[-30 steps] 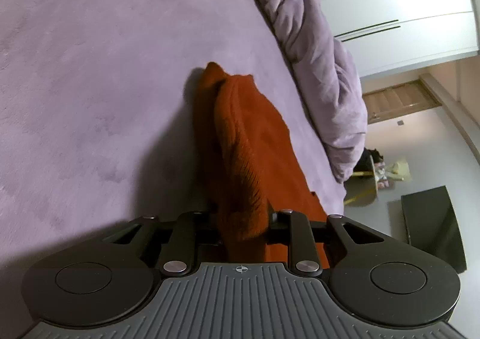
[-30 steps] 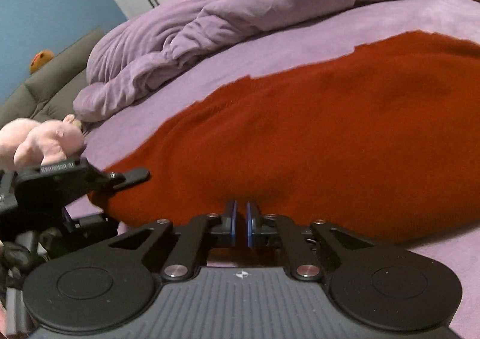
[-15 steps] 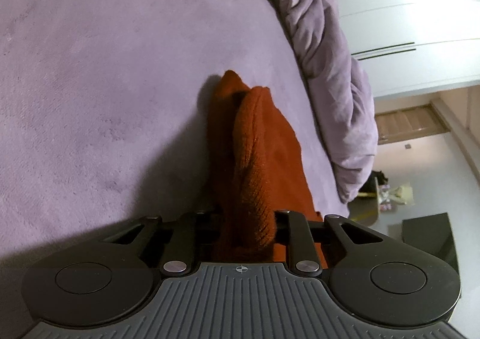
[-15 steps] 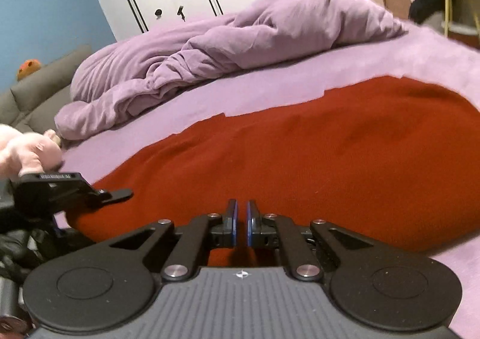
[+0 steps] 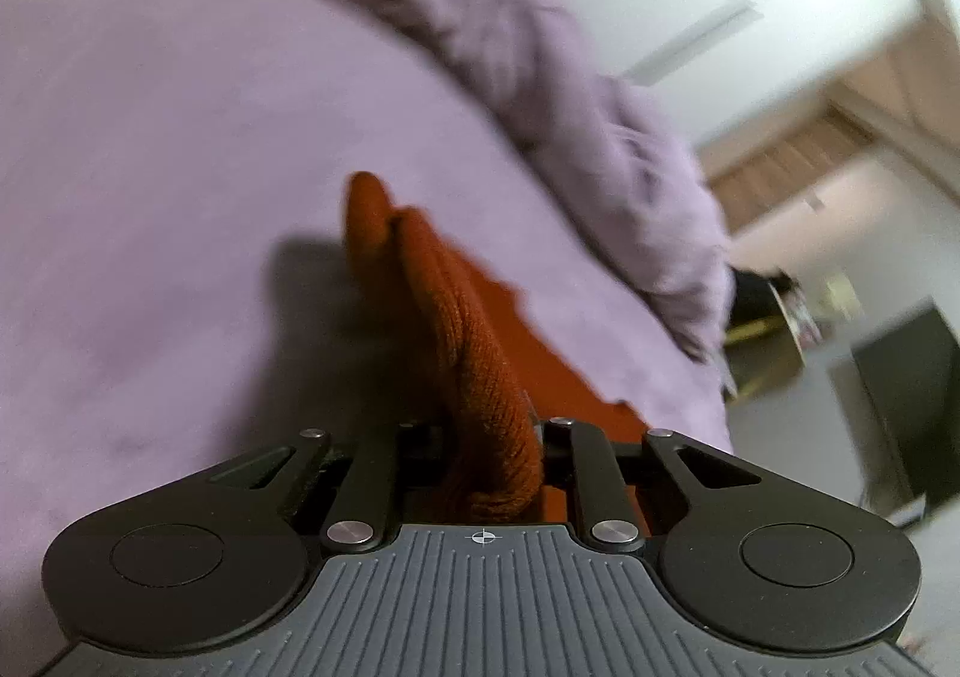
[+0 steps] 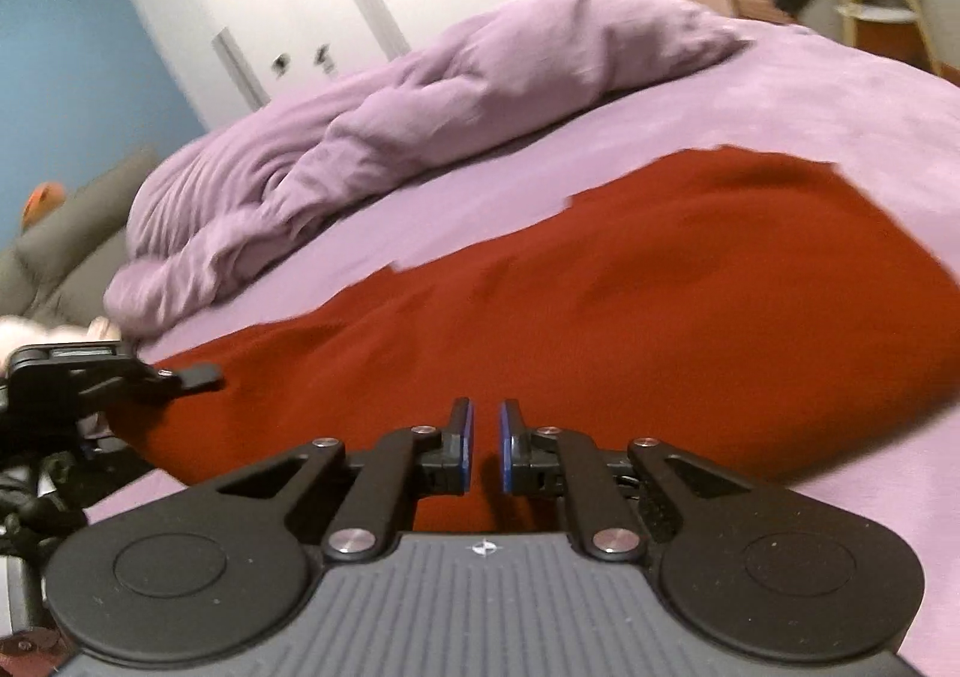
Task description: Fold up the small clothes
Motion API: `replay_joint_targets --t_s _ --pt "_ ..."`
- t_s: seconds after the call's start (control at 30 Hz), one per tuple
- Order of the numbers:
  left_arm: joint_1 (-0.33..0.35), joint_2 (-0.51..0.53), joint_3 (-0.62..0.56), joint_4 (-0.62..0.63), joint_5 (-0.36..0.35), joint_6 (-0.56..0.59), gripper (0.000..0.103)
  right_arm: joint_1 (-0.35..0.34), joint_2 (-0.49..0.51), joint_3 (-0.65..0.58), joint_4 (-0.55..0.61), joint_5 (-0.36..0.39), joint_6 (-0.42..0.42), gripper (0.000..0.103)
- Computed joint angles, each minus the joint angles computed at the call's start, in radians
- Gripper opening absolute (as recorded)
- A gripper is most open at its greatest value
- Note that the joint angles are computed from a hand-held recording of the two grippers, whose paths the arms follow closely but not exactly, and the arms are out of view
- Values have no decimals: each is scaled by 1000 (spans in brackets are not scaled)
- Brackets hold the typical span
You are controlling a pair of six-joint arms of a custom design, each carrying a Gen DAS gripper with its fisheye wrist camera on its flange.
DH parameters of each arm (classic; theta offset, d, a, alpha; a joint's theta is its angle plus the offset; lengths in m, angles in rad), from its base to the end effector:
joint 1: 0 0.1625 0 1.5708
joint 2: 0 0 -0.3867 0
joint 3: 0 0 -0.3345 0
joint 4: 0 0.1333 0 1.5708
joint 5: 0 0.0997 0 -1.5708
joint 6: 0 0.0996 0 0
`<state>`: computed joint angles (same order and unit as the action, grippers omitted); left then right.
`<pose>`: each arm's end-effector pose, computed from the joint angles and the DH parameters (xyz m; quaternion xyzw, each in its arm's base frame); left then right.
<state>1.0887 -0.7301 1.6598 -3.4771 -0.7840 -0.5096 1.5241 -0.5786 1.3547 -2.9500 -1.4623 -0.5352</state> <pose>-0.0986 -0.6281 0.1956 -0.1910 0.8131 -0.5422 0.0916 0.1112 -0.7067 0.1147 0.2462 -0.9213 0.2990 0.0355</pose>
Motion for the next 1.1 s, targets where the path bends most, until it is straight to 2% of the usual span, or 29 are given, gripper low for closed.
replay_joint_targets --t_s 0.1,0.27,0.33,0.4,0.43,0.5,0.57,0.67,0.73,0.8,0.83,0.9,0.97,1.03,1.07,1.1 --pt "-46 67 -110 38 21 146 18 -22 -15 -2 -27 15 41 9" --pt "-80 209 -289 152 -55 289 18 -43 -18 -20 -67 12 71 9" --pt "-80 263 -353 246 -63 282 20 -48 -17 -32 -58 9 83 9" --pt "-65 296 -405 386 -90 204 28 -54 -21 -36 -47 5 79 9" --pt "-56 304 -415 444 -106 150 28 -57 -23 -38 -39 2 73 9" --pt "-63 302 -390 433 -119 160 31 -63 -28 -40 -20 2 63 12" --pt "-83 268 -322 372 -130 212 37 -69 -33 -45 -5 9 48 17" --pt "-101 193 -201 238 -192 202 41 -74 -41 -56 16 31 38 17" --pt "-128 164 -150 161 -108 221 41 -73 -47 -64 45 70 49 17" --pt "-151 159 -132 107 30 236 40 -68 -49 -64 48 117 50 17" --pt "-156 160 -128 98 75 234 40 -61 -47 -66 51 134 42 17" --pt "-148 150 -124 139 109 195 40 -50 -32 -86 89 153 16 17" --pt "-132 150 -129 192 129 129 40 -38 -5 -130 175 120 -15 18" --pt "-112 159 -148 270 125 64 38 -20 49 -217 303 -22 -27 18" --pt "-103 150 -140 331 122 27 37 -19 63 -233 318 -56 -31 18" --pt "-95 154 -144 374 119 6 38 -22 59 -218 297 -48 -42 18"
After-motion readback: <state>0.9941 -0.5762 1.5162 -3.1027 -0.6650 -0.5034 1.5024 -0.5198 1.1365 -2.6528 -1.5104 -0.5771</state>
